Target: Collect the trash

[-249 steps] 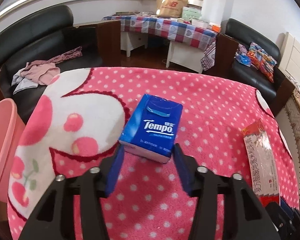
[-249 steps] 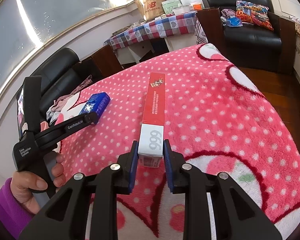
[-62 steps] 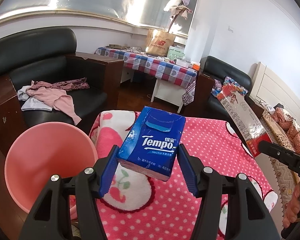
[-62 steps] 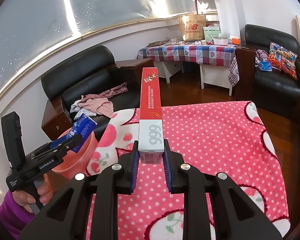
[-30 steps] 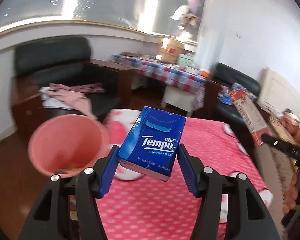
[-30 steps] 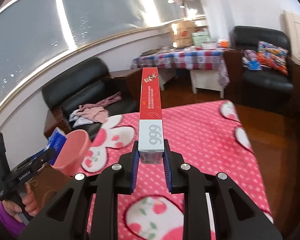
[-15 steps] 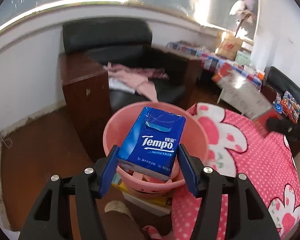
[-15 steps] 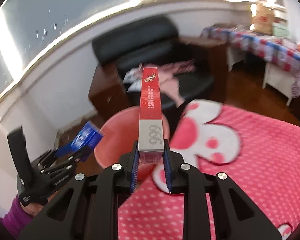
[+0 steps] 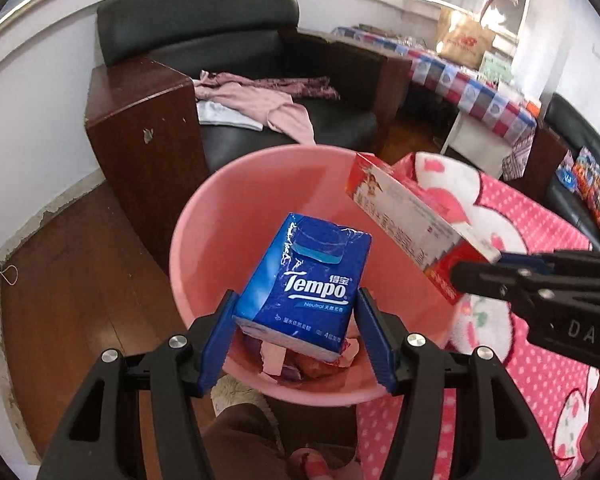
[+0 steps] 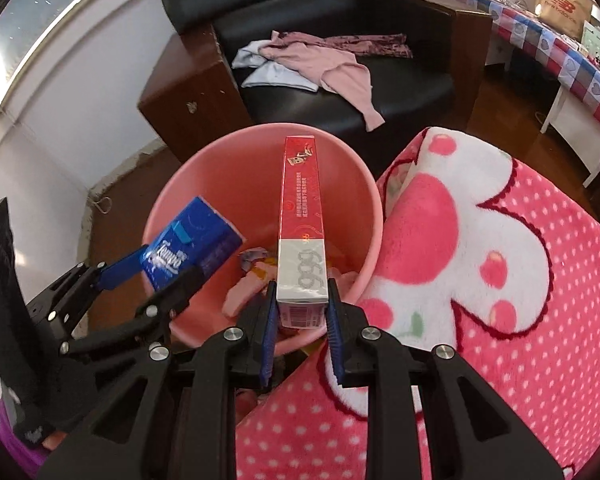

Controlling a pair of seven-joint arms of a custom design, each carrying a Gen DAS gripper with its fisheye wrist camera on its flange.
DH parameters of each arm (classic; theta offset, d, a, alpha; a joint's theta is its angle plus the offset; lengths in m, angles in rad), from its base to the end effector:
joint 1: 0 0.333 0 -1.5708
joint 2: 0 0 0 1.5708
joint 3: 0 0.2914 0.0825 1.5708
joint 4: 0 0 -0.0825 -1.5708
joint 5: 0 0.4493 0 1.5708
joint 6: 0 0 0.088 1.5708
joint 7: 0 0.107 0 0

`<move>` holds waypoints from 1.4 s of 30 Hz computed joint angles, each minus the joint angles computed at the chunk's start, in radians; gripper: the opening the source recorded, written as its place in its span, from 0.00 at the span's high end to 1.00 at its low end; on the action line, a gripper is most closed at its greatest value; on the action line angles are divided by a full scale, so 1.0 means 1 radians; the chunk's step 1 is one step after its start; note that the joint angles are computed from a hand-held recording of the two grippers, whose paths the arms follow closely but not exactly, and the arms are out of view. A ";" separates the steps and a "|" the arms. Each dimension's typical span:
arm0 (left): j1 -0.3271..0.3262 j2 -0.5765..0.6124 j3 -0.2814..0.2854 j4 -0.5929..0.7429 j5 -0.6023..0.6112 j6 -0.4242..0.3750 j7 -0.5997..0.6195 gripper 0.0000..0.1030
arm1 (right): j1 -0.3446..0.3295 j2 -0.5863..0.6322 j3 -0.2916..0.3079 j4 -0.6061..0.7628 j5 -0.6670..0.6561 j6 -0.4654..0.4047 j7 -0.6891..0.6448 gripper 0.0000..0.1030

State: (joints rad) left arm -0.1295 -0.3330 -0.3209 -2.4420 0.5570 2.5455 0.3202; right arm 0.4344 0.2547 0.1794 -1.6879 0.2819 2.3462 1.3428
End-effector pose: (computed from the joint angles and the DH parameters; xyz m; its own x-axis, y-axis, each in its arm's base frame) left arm 0.4804 -0.2382 0.4049 0.3584 -0.9306 0.0740 -0.7381 -0.3310 -0.5879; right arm 0.5952 0.4131 0.4475 0.6433 -0.7354 -0.2130 -0.7398 -0.5254 -0.4204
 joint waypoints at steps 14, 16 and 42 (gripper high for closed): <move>-0.013 0.082 0.052 0.034 -0.091 0.033 0.145 0.42 | 0.031 0.136 -0.009 0.158 -0.110 -0.081 0.088 0.77; -0.009 0.077 0.051 0.031 -0.091 0.040 0.151 0.42 | 0.030 0.140 -0.008 0.166 -0.108 -0.086 0.090 0.77; 0.019 -0.021 -0.164 0.090 0.183 0.163 -0.174 0.38 | -0.067 -0.514 -0.118 -0.613 0.206 0.418 -0.176 0.59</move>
State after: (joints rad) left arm -0.1103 -0.3543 -0.4851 -2.3518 0.7397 2.7082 0.1464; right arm 0.3679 -0.2597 0.0616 -2.3012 0.4883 2.7641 1.1670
